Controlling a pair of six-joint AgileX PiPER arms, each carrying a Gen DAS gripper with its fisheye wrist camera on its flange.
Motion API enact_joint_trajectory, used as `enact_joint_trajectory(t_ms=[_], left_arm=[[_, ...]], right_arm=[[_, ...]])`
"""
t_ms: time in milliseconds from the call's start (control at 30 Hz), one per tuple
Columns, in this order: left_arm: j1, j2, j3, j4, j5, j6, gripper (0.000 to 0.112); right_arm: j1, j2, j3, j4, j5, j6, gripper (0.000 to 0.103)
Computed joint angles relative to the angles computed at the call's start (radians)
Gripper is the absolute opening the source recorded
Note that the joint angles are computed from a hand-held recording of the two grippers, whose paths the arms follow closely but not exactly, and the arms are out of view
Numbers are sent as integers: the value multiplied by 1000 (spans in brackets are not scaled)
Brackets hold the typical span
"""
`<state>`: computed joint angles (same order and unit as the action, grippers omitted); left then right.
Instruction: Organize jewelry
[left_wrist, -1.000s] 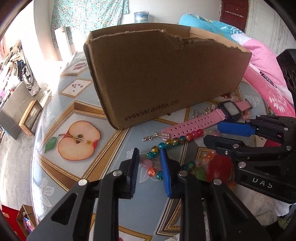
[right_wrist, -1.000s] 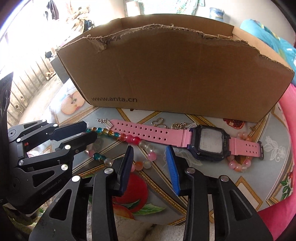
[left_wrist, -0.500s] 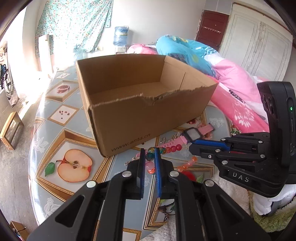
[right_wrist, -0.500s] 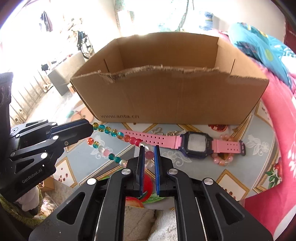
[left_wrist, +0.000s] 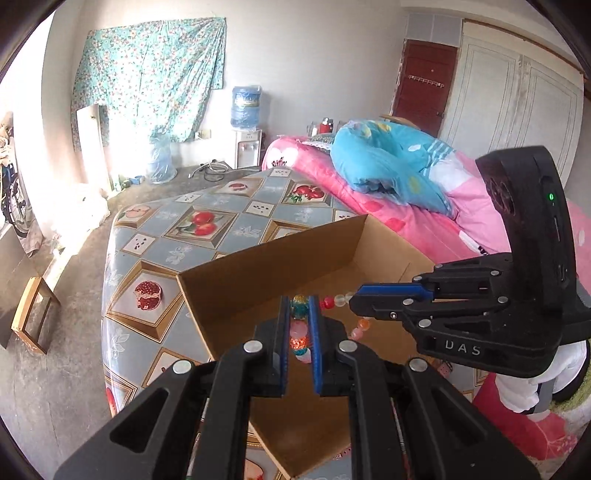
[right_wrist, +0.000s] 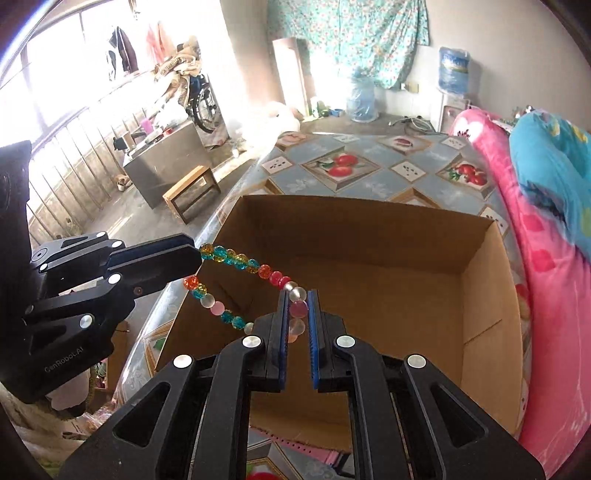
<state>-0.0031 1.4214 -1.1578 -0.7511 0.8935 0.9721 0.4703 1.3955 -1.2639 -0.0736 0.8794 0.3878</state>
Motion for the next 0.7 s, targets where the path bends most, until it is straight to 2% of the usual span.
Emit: enact_joint_trajectory(t_ms=[67,133,267,300,333,400,433,567,633,700], left_arm=[[-65,107,-89,109,-25,-121,9],[-127,185,-142,237,-74,-229,9],[-201,326,-256,449,-85,-426,10],[-212,350,-278,487,-86,-471,10],[-220,367,-294,524,-83,-515,12],[-229,381,-318,565,-74,-569,28],[-226,373,-312,560,-81,-574,30],[-210,273,-248,530,-140,-556,36],[-187,186,-188,476,-165,-506,43],[-158,83,-118,417,-184,-454,53]], right_arm=[[-72,121,-102,141,63,-112,8],[-68,223,-179,144,123,-123,8],[-107,375,-299,191,185,-196,8],[-123,411,-328,221,200,-221,11],[-147,442,-353,272,219,-257,11],[-164,481,-395,299,236,-261,12],[-165,488,-411,303,243,-267,12],[-181,389,-342,324,171,-289,12],[-202,285,-278,351,121,-322,12],[-210,127,-176,364,57,-337,17]])
